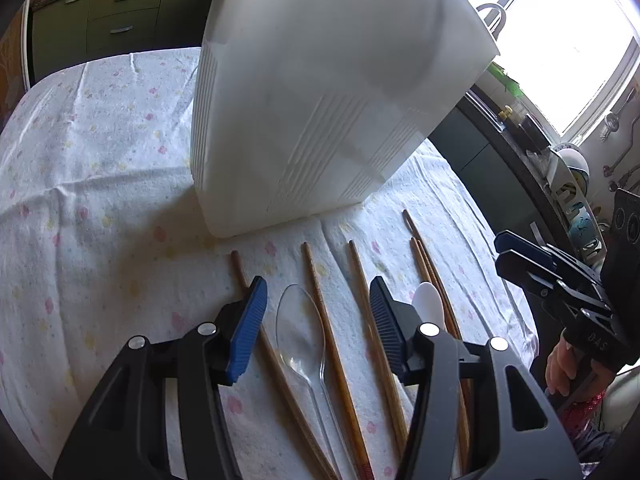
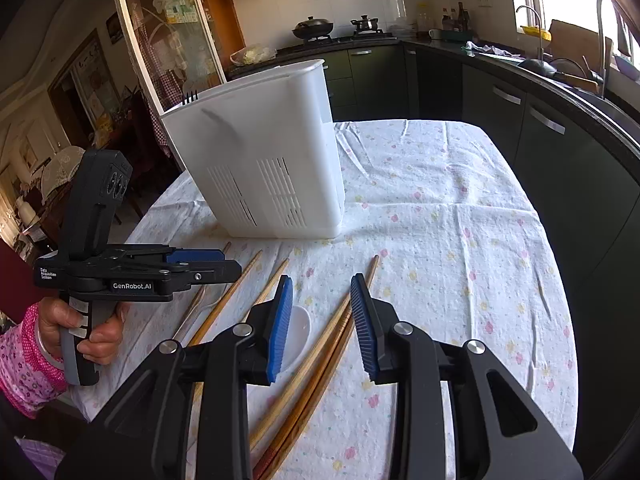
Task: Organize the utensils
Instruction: 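Grasp the clear spoon with the left tool while the right tool grasps the white spoon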
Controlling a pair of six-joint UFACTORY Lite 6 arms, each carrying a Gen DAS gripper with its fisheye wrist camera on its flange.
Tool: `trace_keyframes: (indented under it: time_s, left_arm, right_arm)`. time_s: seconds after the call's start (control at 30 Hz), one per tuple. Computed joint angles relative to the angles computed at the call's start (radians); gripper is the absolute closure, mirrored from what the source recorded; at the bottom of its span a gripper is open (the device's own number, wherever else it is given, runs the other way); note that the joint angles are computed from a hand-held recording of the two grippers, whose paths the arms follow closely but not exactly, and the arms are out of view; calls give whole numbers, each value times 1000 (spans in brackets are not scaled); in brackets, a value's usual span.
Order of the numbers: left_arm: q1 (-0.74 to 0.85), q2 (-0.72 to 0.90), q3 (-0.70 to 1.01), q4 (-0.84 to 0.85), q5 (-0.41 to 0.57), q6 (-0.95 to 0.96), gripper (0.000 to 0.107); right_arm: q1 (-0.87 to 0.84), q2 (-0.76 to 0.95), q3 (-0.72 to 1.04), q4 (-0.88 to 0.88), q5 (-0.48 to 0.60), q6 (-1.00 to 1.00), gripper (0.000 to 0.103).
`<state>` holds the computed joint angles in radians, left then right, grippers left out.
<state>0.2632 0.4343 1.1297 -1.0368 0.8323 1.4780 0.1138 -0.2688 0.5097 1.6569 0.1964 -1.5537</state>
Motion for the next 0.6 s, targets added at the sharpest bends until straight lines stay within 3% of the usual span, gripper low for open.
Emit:
trace_keyframes:
  time_s: [0.1,0.2,0.27,0.37,0.6]
  left_arm:
    - [8,2,-5,18,26,-6,57]
    - [17,4,-10,37,50,-9,67]
    - [19,19,2,56,73,-28,86]
    - [23,25,4,65,87,-31,100]
    - [53,-19,-22,36,135,7,104]
  right_arm:
    - [-3,2,2,0,1,1,72]
    - [-5,8,3,4,3,-1,72]
    - [-6,16,0,33,6,-31,72]
    - [-18,40,2,50,25,-53,72]
    - [-98,192,45,16,190,-59,72]
